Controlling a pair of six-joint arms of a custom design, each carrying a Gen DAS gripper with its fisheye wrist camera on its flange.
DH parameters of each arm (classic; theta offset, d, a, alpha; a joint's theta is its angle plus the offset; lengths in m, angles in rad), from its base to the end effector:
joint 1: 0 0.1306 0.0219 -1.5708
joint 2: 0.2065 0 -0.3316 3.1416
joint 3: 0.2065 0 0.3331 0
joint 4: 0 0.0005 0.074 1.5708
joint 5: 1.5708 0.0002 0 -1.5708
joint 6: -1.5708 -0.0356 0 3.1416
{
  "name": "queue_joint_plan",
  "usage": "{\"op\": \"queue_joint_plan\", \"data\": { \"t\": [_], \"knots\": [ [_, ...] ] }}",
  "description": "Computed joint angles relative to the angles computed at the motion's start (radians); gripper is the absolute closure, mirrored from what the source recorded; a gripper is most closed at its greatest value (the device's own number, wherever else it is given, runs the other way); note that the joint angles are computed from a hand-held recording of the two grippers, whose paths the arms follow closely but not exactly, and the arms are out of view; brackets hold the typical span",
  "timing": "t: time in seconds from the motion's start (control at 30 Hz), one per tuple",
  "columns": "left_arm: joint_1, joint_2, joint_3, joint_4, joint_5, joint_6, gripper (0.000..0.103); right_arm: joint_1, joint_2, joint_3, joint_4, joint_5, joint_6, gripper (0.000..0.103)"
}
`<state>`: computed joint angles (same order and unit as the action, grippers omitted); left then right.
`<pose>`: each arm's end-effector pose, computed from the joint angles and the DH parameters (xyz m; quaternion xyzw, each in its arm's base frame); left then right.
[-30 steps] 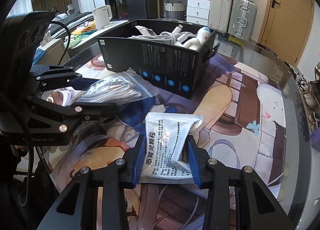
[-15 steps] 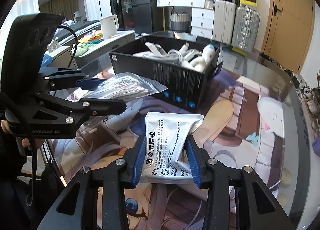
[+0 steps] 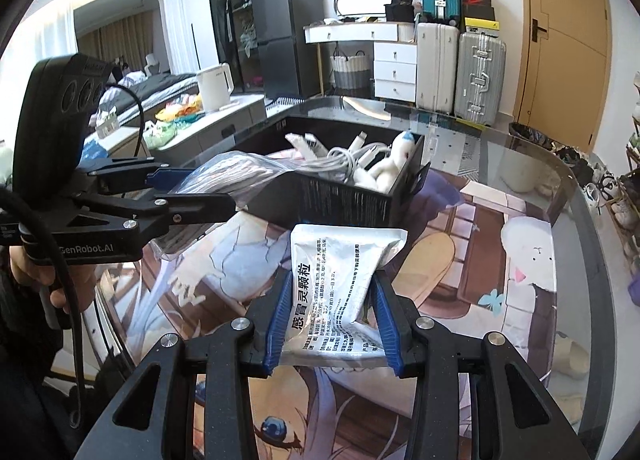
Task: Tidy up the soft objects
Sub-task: 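Lift the rope coil and medicine packet and carry both over the box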
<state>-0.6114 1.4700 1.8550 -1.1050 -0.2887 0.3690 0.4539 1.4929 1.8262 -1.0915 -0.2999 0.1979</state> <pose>0.3714 -0.2486 0.5140 0.0501 0.9020 -0.0767 0.4220 0.4068 0.2096 0.4940 -0.3467 0.8416 0.1860 0.3701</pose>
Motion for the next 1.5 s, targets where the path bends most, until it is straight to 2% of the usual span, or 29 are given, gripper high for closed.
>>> {"op": "queue_joint_plan", "data": {
  "t": [0.43,0.7,1.07,1.5],
  "knots": [
    [0.002,-0.006,0.011,0.012,-0.042,0.021,0.059,-0.013,0.007,0.061,0.024,-0.011,-0.057,0.063],
    [0.018,0.029,0.075,-0.015,-0.063,0.010,0.059,-0.010,0.068,0.160,0.005,-0.004,-0.088,0.063],
    [0.065,0.069,0.134,-0.037,-0.051,0.012,0.059,0.004,0.158,0.274,-0.022,-0.014,-0.114,0.063],
    [0.102,0.171,0.255,-0.084,-0.035,-0.004,0.059,0.019,0.333,0.540,-0.138,-0.005,-0.128,0.063]
  ]
}}
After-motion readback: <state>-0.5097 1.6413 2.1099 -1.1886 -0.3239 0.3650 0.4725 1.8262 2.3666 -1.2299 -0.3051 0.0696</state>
